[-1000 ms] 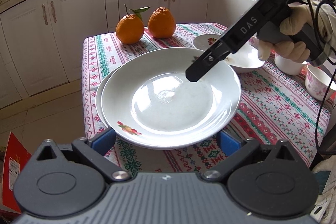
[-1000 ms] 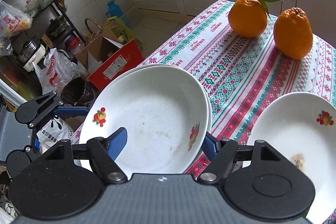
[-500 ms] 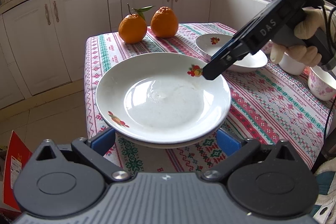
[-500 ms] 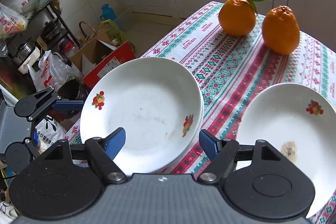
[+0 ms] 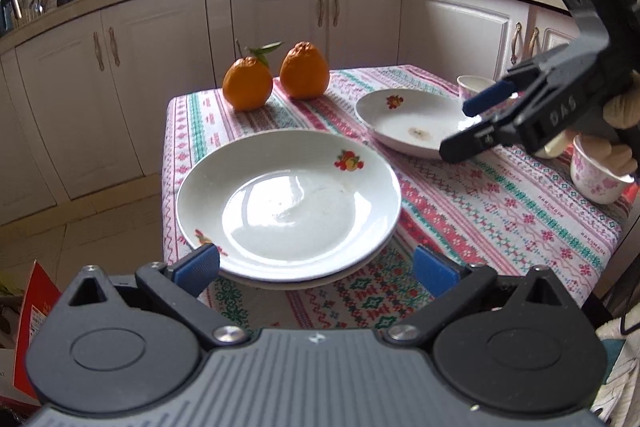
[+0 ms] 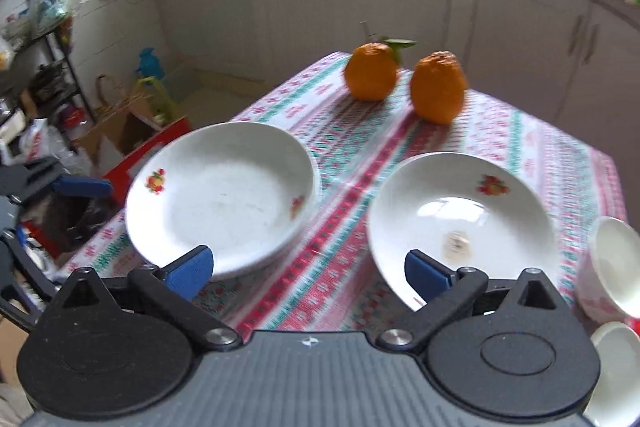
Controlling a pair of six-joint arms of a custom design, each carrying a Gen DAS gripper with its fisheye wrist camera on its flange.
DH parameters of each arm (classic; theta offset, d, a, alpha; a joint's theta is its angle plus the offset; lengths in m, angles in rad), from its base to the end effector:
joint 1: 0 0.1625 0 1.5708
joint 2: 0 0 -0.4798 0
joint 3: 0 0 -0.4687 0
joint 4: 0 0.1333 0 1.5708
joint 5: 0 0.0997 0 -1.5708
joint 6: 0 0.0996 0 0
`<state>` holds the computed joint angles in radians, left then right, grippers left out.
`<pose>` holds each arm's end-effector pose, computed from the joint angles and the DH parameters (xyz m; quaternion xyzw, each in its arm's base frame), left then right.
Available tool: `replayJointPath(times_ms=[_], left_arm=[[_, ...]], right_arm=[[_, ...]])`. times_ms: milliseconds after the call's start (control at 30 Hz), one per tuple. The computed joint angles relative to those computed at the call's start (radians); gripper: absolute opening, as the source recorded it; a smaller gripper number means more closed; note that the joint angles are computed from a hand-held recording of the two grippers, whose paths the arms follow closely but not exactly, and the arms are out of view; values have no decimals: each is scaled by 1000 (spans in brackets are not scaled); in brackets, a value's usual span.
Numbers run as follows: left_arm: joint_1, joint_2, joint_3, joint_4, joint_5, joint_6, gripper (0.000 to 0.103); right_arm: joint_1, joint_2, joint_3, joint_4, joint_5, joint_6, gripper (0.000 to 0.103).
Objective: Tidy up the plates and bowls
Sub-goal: 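Lower the stacked plates onto the table with the left tool and release, then move the left tool to the rim of the stained white plate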
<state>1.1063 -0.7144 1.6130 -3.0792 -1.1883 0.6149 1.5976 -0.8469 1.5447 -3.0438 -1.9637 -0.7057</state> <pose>-0.2010 -0.7818 0.0915 0.4323 0.8327 -0.2803 0.2029 0.1169 -0.8097 0.2249 0.2563 -0.8742 0.2894 0.2938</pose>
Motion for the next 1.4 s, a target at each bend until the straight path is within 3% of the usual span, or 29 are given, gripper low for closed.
replayJointPath(times_ms=[233, 467, 800, 900, 1100, 1400], left_arm=[[-25, 3, 13, -29, -26, 2, 102], [-45, 21, 0, -30, -30, -15, 102], [-62, 58, -77, 24, -26, -27, 102], [-64, 75, -111, 53, -25, -33, 102], [-63, 117, -185, 113, -29, -26, 102], [-59, 181, -321, 230, -60, -6, 102]], right_arm=[[-6, -4, 82, -194, -97, -15, 103], [-24, 15, 106, -299, -165, -13, 103], [-51, 44, 90, -321, -217, 14, 103], [-57, 48, 88, -324, -210, 7, 103], [-77, 28, 83, -249, -149, 115, 103], [-80, 49, 72, -304, -144, 96, 103]])
